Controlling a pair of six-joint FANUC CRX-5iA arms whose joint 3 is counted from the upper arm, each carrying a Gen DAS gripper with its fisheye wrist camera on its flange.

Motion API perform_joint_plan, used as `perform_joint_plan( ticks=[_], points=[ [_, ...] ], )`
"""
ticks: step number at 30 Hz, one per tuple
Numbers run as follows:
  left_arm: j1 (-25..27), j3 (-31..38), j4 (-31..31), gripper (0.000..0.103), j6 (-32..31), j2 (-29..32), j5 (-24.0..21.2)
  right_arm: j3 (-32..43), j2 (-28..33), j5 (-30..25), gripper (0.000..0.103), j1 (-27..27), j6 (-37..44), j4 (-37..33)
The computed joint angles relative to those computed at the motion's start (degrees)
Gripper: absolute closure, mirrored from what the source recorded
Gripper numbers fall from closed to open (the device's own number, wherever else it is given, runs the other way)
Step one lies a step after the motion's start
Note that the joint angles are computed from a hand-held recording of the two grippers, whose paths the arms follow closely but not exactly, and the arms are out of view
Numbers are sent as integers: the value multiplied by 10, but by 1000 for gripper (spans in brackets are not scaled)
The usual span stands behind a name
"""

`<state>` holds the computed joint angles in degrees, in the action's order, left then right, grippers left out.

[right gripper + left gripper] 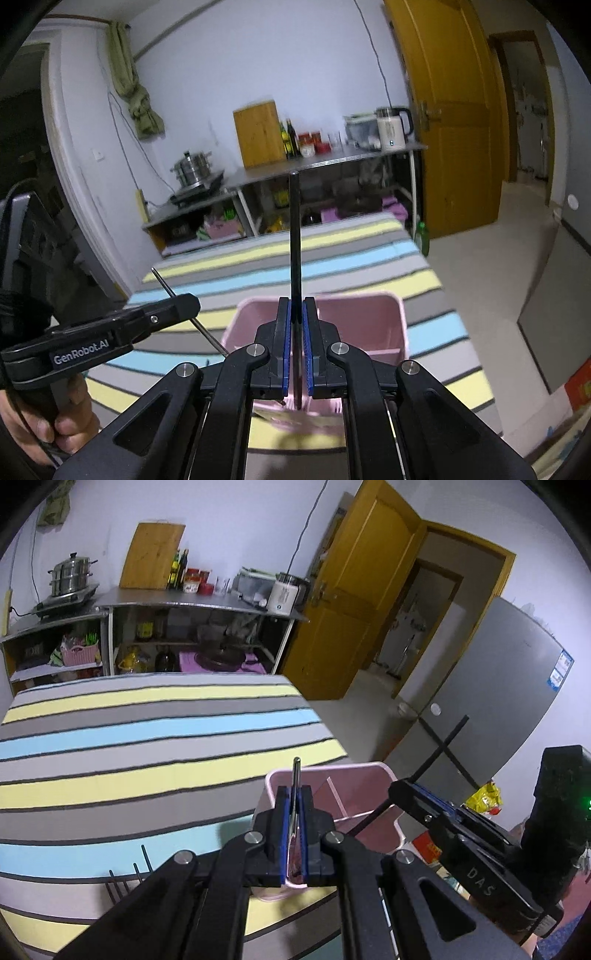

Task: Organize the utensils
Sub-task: 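Lift both held chopsticks and carry them over the pink utensil holder, then open both grippers to drop the chopsticks into the pink holder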

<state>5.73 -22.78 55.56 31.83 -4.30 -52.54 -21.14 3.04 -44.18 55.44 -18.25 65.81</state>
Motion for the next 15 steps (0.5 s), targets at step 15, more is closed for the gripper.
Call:
perform_joint_plan(
  ticks=[15],
  points=[
    [28,-32,59,89,-40,-27,-4,-12,-8,-54,73,26,-25,11]
  ],
)
